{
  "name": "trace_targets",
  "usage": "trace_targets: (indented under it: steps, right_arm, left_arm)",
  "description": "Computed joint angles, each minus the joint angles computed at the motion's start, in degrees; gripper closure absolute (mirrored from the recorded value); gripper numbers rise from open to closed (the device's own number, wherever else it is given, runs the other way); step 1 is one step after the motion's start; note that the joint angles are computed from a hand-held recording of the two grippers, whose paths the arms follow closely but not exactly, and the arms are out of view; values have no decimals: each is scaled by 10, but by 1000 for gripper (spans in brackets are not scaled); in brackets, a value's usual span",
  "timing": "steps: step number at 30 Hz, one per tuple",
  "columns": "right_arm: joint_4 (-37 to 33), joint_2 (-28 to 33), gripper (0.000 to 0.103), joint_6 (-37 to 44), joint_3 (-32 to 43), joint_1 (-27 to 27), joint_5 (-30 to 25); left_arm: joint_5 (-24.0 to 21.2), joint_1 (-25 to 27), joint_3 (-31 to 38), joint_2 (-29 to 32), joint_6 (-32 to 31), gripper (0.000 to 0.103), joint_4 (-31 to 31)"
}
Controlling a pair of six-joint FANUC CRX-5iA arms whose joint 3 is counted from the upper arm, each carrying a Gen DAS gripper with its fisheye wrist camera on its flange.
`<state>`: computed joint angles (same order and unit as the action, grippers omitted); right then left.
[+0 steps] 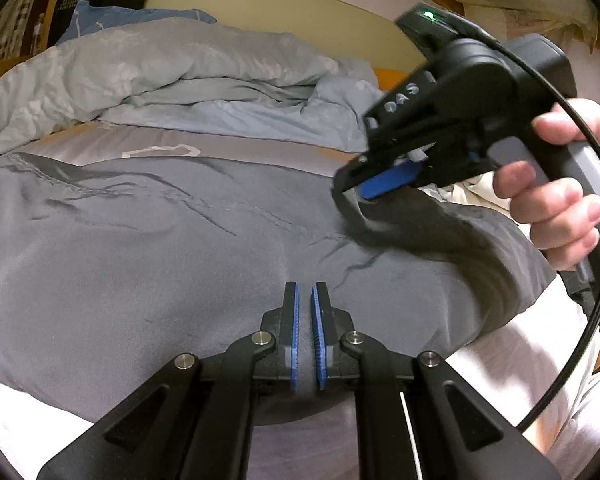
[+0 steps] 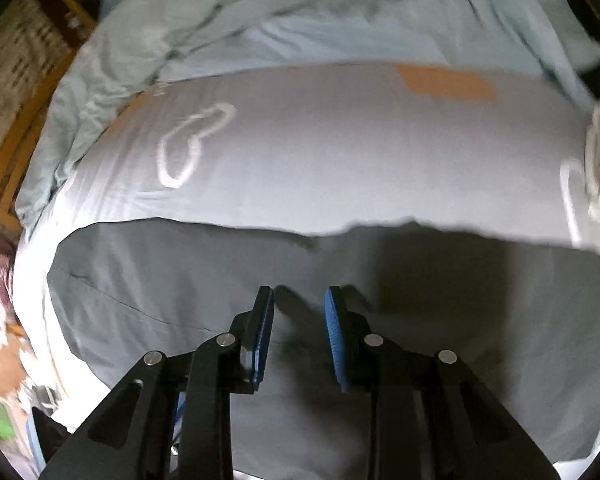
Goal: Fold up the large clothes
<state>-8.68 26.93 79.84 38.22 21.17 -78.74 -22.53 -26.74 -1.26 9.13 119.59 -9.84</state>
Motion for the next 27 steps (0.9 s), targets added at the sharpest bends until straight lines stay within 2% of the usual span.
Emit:
trace_targets:
  steps: [2,3,5,6,9,11,13,16,17,20,23,25,27]
  right_arm:
    - [21,23,75,-12,11,9,-18]
    - [27,25,75,-23,-6,12,-5]
    - [45,-4,75,-23,-70,21,59]
    - [44,-7,75,-14,-73,21,62]
    - [-17,-12,74,-26,-48,-9,29]
    - [-29,-53,74,-15,-83,-13,39]
    - [-28,-109,74,16,-143,-5,54]
    - [-56,-132,75,48,-184,-8,25]
    - [-57,-146,75,58,-215,-9,51]
    - [-99,-155,75,61,-239,-31,82]
    - [-58,-185,75,52,-283,-7,131]
    - [-34,-218,75,18,-314,5,158]
    - [-67,-273,74,3,-361,-11,204]
  left_arm:
    - [-1,1,1,1,-3,94,3]
    - [-9,0,6,3,0,94,-2]
    - [-2,3,1,2,-6,94,9]
    - [2,3,0,2,-6,94,10]
    - [21,11,-16,0,-42,94,50]
    - [38,18,-31,-2,-73,94,88]
    - [31,15,-24,-1,-60,94,72]
    - [35,16,-29,0,-80,94,91]
    - [28,13,-23,1,-75,94,81]
    - [-2,3,4,8,-34,94,25]
    - [20,10,-16,2,-60,94,60]
    - [28,11,-22,-1,-59,94,61]
    - [32,11,-24,-1,-62,94,67]
